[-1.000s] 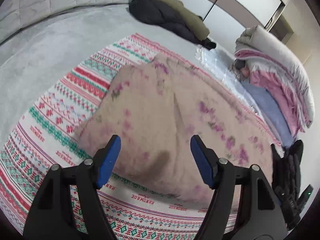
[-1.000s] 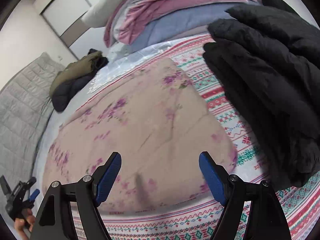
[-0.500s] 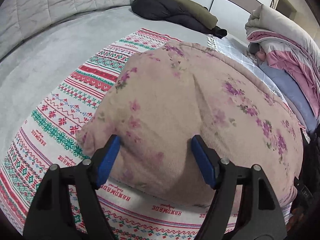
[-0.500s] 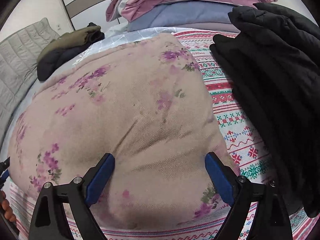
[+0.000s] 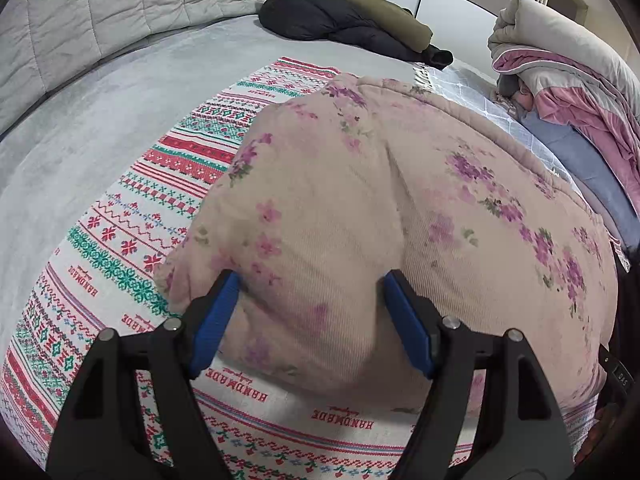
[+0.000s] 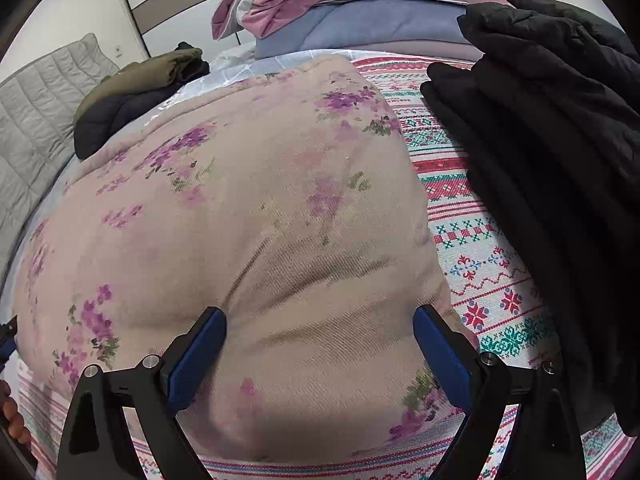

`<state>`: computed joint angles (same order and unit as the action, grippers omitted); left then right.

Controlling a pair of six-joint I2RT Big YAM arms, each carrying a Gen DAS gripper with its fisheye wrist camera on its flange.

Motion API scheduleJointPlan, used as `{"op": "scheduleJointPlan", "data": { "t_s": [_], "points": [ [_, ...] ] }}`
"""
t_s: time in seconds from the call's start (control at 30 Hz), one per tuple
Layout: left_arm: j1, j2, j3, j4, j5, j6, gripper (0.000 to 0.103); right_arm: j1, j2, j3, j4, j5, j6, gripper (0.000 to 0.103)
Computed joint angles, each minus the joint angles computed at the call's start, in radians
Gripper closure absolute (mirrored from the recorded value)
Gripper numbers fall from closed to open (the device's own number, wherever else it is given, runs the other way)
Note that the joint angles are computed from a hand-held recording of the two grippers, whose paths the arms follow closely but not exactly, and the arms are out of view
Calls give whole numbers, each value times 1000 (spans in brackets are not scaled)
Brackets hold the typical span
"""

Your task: Fold large clothes

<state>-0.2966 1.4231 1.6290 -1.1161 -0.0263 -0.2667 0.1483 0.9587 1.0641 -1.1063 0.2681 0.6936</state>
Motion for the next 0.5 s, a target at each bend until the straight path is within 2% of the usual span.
{"op": "scheduleJointPlan", "data": {
  "t_s": [0.17, 0.37, 0.43, 0.5],
  "points": [
    [2, 0, 1, -3, 6, 2, 27, 4, -15, 3, -6, 5, 15, 7],
    [3, 4, 10, -15, 4, 3, 27, 63, -100, 12, -90, 27, 158, 7],
    [1, 4, 11, -17, 0, 2, 27, 46, -129, -8, -97, -42, 190, 6],
    [0, 4, 11, -18, -2, 2, 27, -45, -159, -53, -78, -219, 222, 6]
  ]
}}
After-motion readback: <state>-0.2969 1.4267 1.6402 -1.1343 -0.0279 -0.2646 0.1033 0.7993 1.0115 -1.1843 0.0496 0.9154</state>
